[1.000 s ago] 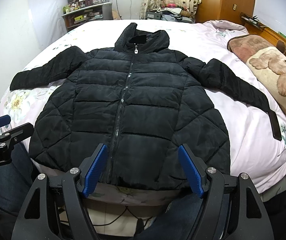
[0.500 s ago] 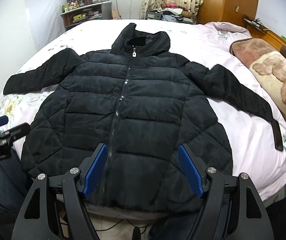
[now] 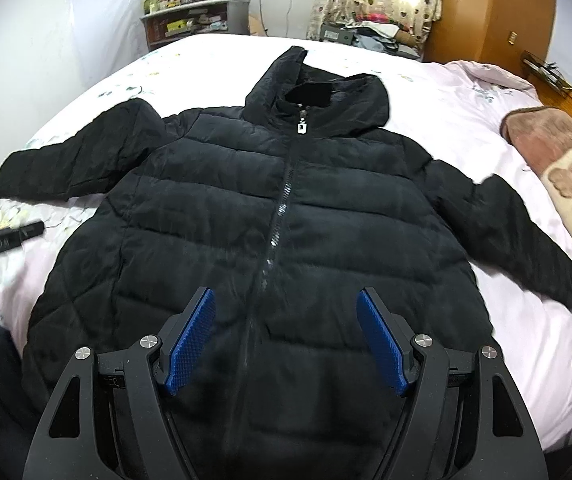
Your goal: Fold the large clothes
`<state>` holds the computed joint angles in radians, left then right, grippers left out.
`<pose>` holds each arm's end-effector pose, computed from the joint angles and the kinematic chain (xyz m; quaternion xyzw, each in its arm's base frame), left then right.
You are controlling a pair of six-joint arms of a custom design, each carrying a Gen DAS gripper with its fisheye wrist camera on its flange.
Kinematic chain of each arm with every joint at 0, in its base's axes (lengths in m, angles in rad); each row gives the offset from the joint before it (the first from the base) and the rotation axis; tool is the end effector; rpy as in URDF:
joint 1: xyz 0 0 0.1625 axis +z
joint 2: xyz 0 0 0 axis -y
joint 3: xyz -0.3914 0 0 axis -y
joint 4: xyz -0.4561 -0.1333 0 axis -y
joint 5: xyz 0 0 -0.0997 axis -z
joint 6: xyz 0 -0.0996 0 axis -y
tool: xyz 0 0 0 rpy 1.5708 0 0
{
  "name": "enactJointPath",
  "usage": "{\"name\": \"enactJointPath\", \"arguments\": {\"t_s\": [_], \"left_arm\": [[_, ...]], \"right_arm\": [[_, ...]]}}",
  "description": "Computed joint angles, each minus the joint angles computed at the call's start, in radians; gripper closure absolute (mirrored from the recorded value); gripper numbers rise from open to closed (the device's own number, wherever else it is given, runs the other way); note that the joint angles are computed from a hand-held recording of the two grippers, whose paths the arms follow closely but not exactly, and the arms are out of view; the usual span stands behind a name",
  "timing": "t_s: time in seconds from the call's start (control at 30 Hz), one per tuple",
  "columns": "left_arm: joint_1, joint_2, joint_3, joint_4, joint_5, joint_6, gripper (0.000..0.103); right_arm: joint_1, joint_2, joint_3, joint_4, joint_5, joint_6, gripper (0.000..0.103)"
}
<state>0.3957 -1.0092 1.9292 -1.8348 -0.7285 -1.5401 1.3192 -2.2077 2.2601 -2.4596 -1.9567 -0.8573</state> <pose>-0.4028 -0.3933 0.0176 -0.0273 0.8735 -0.3160 0.3692 0.0037 -0.3706 0.4654 0.1932 -0.8793 0.2466 0.3588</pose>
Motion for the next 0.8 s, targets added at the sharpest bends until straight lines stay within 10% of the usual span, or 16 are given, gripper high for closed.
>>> {"name": "enactJointPath", "arguments": {"t_s": [0.53,0.6,0.73,0.8], "left_arm": [[0.166,-0.209,0.163,0.138,0.27,-0.305,0.01],[0.177,-0.192,0.145,0.188,0.296,-0.321,0.02],[0.19,-0.19,0.14,0.081,0.301,-0.19,0.083],[0.176,-0.204,0.13,0.07,0.297,-0.168,0.09]], "right_arm": [[0.031,0.257,-0.068,-0.162,-0.094,0.009,0.03],[0.026,0.268,-0.069,-0.175,-0.105,0.006,0.03],[0.009,0.27,-0.077,-0.161,-0.111,0.022,0.03],[0.003,0.255,-0.075,-0.152,-0.106,0.021,0.03]]}}
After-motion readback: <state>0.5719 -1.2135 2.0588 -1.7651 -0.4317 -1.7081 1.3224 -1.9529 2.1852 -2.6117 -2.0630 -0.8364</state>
